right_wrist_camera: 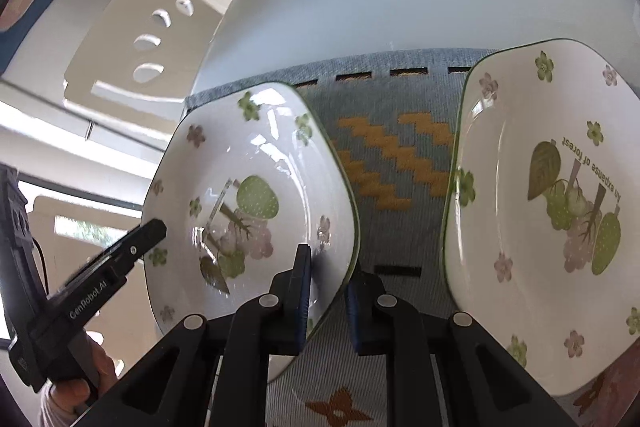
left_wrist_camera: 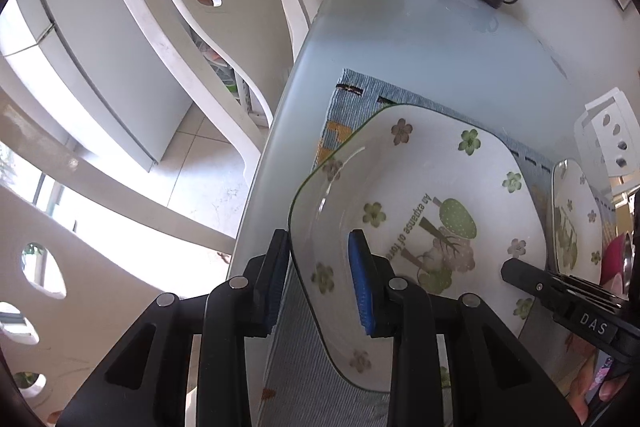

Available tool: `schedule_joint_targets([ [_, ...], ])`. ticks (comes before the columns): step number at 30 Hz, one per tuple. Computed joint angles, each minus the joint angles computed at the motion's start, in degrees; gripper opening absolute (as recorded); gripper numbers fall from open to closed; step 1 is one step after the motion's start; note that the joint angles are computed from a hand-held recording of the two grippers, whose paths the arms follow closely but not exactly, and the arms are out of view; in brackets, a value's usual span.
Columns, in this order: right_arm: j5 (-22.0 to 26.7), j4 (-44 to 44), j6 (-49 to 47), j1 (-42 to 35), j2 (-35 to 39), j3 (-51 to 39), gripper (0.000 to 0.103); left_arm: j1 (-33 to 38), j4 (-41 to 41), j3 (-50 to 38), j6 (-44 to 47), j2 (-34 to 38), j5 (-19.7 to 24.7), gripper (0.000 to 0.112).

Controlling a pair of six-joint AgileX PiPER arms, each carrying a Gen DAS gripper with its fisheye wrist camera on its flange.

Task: Organize plates and bowls
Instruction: 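Lift the hexagonal plate with both grippers and carry it toward the blue-leaf plate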

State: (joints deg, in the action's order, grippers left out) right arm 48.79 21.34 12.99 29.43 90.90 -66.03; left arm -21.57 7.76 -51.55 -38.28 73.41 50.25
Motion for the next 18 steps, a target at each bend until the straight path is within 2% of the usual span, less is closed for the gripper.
schedule_joint_targets([
  [12,-0.1,5.9,-4.6,0.6,-6.7,8.0,0.015,-4.3,0.3,2.5,-1.5,-4.3,1.8,0.027],
  [18,0.3,5.7,-2.9,1.8,-11.3,12.4,0.015,-11.0,2.2,5.2,-7.8,-8.7,4.4,0.027],
])
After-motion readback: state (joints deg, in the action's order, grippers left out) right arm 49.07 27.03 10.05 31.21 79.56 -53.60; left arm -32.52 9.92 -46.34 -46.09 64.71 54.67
